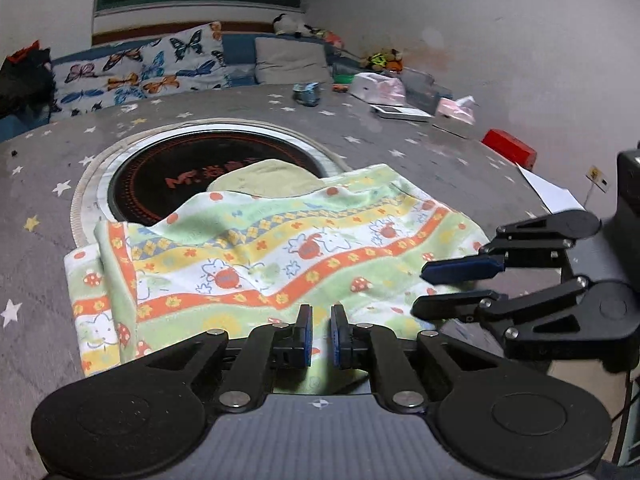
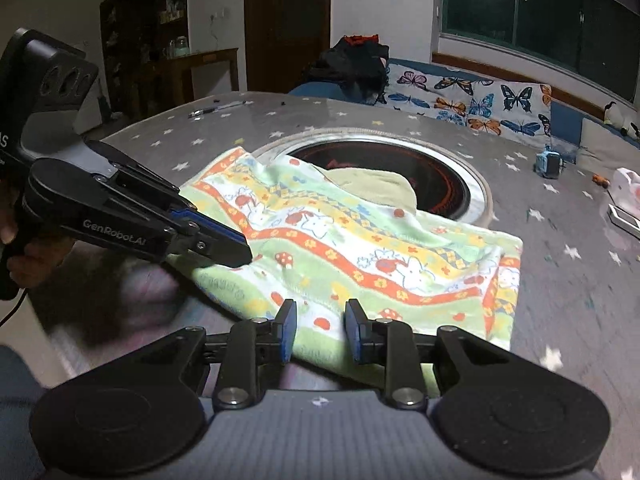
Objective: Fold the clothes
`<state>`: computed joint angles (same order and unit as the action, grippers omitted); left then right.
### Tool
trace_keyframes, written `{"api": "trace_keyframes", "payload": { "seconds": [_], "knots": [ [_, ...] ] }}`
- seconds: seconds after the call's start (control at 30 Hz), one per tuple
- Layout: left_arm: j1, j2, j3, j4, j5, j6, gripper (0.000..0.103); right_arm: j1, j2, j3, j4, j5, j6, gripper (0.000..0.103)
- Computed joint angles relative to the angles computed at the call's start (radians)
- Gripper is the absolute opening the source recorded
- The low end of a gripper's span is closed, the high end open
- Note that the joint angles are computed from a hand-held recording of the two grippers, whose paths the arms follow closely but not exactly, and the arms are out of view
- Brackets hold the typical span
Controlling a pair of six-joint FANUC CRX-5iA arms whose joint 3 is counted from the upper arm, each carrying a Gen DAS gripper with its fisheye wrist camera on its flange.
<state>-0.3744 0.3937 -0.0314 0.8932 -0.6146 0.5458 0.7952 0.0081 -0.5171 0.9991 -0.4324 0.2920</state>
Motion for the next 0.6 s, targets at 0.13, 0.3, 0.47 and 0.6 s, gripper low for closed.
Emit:
{"api": "trace_keyframes", "payload": {
  "seconds": [0.13, 0.3, 0.47, 0.6],
  "knots": [
    [0.006, 0.009, 0.029, -0.024, -0.032, 0.035, 0.016, 0.016, -0.031, -0.003, -0.017, -0.063, 0.002, 0.027],
    [0.008, 0.019, 0.035, -0.023, -0.014, 0.044, 0.021, -0.056, -0.032, -0.029, 0.086, -0.019, -0.156, 0.028],
    [0.043, 0.009, 0.031, -0.065, 0.036, 0.125, 0.021, -0.080, -0.006, -0.013, 0.038, -0.073, -0.131, 0.023],
    [0.072, 0.023, 0.090, -0.192, 0.056, 0.308, 0.022, -0.109, -0.007, -0.015, 0.108, -0.059, -0.177, 0.024]
  ]
}}
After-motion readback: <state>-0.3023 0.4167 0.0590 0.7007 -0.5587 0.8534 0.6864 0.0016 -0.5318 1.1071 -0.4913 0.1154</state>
